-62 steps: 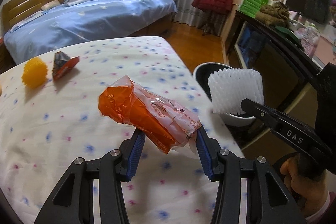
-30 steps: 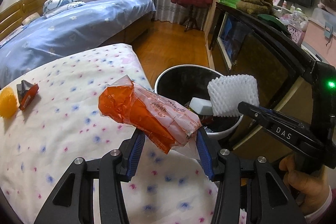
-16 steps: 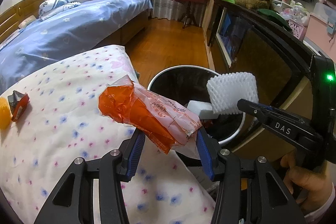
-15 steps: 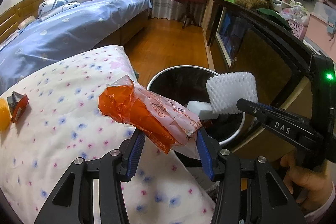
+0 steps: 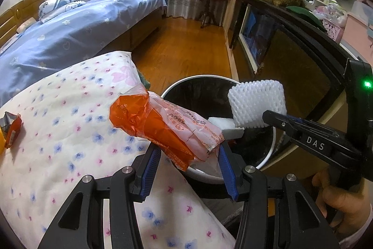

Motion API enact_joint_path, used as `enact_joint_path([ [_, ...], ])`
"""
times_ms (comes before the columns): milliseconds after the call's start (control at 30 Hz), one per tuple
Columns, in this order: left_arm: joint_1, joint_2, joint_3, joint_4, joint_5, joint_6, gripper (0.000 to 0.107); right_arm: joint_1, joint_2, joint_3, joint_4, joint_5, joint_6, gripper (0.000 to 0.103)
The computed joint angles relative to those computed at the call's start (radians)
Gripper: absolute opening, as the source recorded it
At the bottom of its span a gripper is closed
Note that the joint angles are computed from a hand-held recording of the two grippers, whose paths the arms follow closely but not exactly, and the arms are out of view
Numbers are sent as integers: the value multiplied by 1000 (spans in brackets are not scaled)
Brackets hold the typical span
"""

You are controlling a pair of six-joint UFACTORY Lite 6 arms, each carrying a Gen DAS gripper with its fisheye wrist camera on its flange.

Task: Collect trash
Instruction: 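Open both tools over the bin to drop the wrapper and bubble wrap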

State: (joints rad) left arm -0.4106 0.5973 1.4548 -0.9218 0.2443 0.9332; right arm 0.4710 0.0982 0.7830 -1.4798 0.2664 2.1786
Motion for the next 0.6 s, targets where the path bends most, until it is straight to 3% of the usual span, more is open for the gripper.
enact_joint_path([
  [300, -11, 42, 72, 108, 31, -121, 51, -29, 14, 13, -26, -26, 21, 23],
  [433, -13, 43, 74, 133, 35, -144, 61, -44, 1, -7, -87, -38, 99, 48],
  [600, 0, -1, 10, 74, 26, -86, 62, -43, -19, -22, -121, -26, 146, 48],
])
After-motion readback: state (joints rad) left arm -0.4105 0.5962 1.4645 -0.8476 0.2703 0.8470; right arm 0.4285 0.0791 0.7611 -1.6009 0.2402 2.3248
